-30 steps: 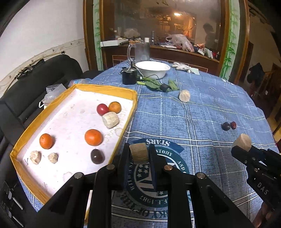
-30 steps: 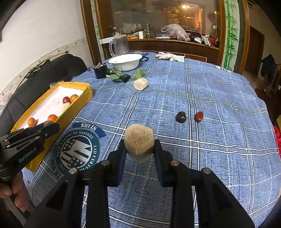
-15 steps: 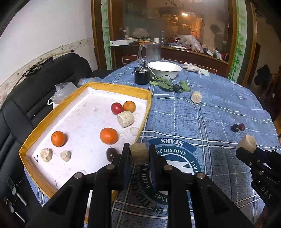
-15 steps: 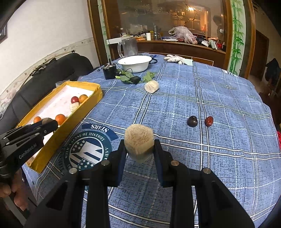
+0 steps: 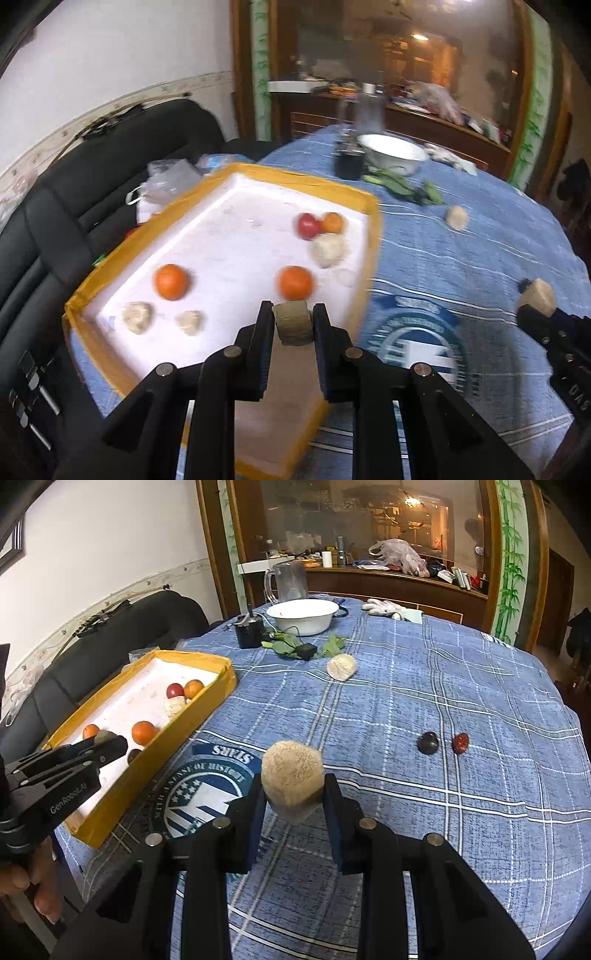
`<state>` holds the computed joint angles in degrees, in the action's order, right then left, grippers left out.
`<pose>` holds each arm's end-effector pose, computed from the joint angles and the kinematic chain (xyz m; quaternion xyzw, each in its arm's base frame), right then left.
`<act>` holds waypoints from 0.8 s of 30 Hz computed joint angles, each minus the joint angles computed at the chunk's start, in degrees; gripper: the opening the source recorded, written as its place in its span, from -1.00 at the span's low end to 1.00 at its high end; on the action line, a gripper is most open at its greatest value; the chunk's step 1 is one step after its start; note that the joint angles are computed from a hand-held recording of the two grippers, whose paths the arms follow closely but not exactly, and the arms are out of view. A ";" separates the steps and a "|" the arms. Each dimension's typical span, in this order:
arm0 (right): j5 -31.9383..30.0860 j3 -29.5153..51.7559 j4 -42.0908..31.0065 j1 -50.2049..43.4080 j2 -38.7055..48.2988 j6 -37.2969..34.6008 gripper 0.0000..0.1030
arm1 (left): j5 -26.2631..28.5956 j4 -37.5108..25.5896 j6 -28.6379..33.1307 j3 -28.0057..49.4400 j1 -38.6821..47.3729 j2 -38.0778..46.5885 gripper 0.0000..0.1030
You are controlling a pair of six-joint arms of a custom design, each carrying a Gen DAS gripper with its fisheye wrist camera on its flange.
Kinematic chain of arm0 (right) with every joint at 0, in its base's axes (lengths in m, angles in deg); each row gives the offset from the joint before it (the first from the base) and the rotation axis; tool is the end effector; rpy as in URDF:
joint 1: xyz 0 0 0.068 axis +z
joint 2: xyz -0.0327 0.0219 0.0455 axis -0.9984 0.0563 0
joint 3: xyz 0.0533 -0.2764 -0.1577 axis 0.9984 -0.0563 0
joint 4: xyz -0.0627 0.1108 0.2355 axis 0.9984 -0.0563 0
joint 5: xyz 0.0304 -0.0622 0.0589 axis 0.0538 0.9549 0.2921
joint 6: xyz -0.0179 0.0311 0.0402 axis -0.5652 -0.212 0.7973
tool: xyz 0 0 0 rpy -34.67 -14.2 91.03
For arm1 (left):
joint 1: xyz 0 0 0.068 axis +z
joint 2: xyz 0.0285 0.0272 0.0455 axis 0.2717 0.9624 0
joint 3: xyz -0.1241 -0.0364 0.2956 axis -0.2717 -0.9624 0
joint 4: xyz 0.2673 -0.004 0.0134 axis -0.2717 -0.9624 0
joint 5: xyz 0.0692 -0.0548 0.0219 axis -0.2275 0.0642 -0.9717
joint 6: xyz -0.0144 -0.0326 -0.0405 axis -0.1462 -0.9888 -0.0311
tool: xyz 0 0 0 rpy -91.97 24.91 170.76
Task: Organize fruits
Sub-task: 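Carry the beige block and beige cube over the white tray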
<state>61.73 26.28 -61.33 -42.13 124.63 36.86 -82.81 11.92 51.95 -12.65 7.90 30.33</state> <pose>0.2442 0.2177 0.2038 0.0552 0.9206 0.0442 0.3841 0.3475 -0.0477 0.1805 0.0655 0.9207 -0.0219 0.3842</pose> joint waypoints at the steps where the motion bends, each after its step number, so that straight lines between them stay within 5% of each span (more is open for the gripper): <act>1: -0.15 0.72 -0.04 0.06 0.45 -0.39 -0.37 | 0.04 -0.16 -0.13 0.47 1.07 0.39 -0.62; 11: -4.02 11.52 1.52 -0.64 8.29 -7.47 -0.37 | -1.36 -3.64 -0.25 8.24 7.75 7.25 -0.62; 24: -13.17 37.99 -5.95 -3.32 27.41 -14.95 -0.37 | -2.65 -6.84 -0.33 13.62 9.83 11.14 -0.62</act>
